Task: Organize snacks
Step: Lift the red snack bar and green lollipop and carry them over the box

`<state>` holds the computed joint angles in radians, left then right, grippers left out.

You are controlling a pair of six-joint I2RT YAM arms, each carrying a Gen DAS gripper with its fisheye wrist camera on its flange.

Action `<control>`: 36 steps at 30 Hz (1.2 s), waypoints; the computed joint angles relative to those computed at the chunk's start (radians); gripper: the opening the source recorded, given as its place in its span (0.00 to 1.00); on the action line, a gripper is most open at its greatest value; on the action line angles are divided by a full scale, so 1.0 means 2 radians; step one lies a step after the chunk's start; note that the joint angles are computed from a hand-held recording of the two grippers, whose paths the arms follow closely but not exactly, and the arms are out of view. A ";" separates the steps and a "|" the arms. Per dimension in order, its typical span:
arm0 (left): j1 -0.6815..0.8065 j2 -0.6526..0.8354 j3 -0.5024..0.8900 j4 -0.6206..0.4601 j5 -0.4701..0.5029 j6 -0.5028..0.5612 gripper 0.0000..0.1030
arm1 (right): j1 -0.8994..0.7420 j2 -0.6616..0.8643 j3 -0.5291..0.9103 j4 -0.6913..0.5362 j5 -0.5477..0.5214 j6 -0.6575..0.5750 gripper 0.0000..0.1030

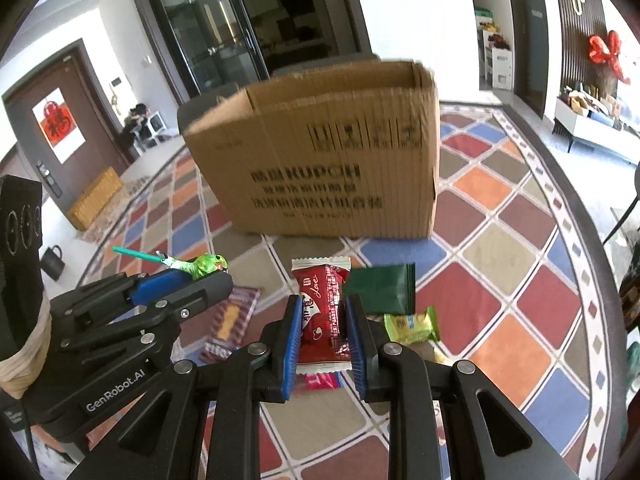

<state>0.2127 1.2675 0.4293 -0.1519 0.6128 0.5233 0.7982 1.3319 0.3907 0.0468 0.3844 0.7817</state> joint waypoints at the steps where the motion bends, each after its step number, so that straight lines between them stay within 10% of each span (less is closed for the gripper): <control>1: 0.001 -0.005 0.001 -0.002 0.002 -0.002 0.25 | 0.002 -0.007 0.003 -0.006 0.004 -0.001 0.22; 22: -0.002 -0.072 0.100 -0.045 0.029 -0.070 0.25 | -0.018 -0.104 0.082 -0.085 0.053 -0.081 0.22; 36: -0.052 0.007 0.196 -0.033 -0.022 -0.091 0.25 | -0.099 -0.074 0.146 -0.075 -0.011 -0.142 0.22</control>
<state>0.1082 1.2822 0.8214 -0.2174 0.5680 0.3407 0.5994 1.1831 0.6821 -0.1024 0.3630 0.4972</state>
